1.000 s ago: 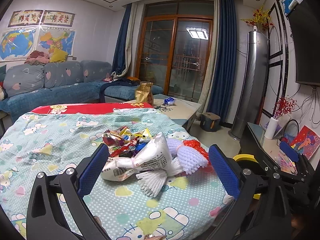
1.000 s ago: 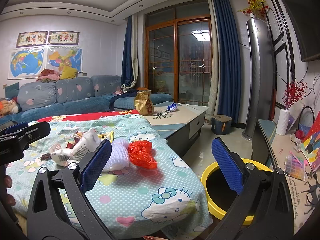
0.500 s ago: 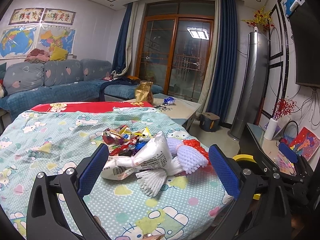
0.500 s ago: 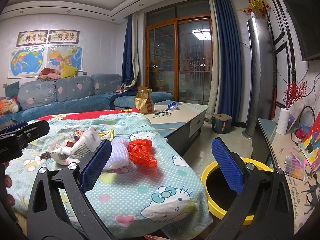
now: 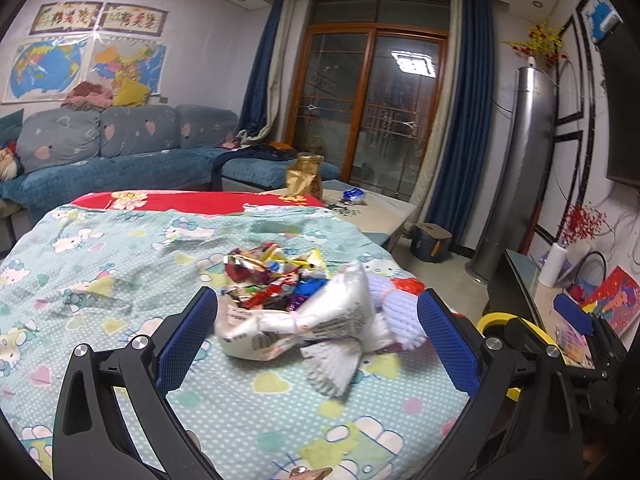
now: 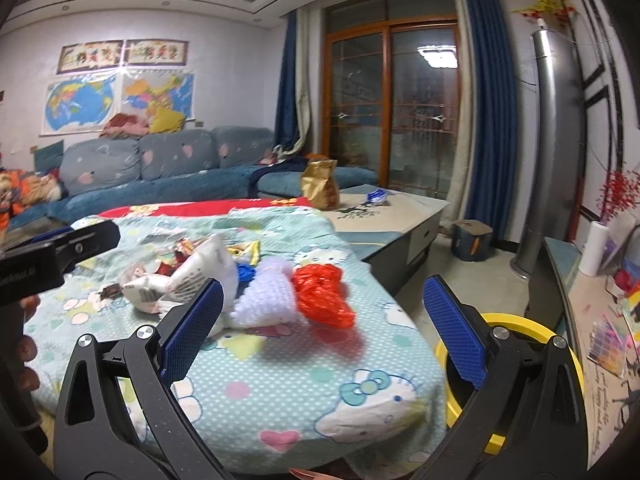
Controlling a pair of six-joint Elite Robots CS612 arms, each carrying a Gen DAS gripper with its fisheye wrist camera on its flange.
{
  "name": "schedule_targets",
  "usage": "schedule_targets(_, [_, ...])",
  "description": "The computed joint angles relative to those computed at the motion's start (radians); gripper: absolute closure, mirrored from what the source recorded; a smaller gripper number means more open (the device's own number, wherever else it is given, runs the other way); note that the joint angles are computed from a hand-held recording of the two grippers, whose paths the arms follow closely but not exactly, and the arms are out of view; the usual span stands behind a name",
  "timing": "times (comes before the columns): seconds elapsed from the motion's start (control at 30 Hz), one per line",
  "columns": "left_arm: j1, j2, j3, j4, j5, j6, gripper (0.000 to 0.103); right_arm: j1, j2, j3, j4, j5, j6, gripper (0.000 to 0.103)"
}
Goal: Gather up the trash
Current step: 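Grasp the white plastic bag with the left tool while the right tool grasps the white mesh net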
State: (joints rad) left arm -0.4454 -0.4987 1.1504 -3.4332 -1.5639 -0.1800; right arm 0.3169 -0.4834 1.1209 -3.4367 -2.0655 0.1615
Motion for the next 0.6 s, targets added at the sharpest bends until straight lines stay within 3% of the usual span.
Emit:
schedule_targets(0.37, [0.037,0.023,-0.061,0.075,0.038,-0.076,0.006,-0.008,0.04,-0.116,0.128,0.116,-0.07,0.011])
schedule_targets(0.5, [0.053,0.036,-0.086,0.113,0.04,-0.085,0.006,-0.011,0.052,-0.161,0.207,0.136,-0.112,0.016])
schedule_targets(0.6, [0.068,0.05,-0.111,0.156,-0.007,-0.081,0.006,-0.018,0.06,-0.19,0.286,0.153,-0.125,0.024])
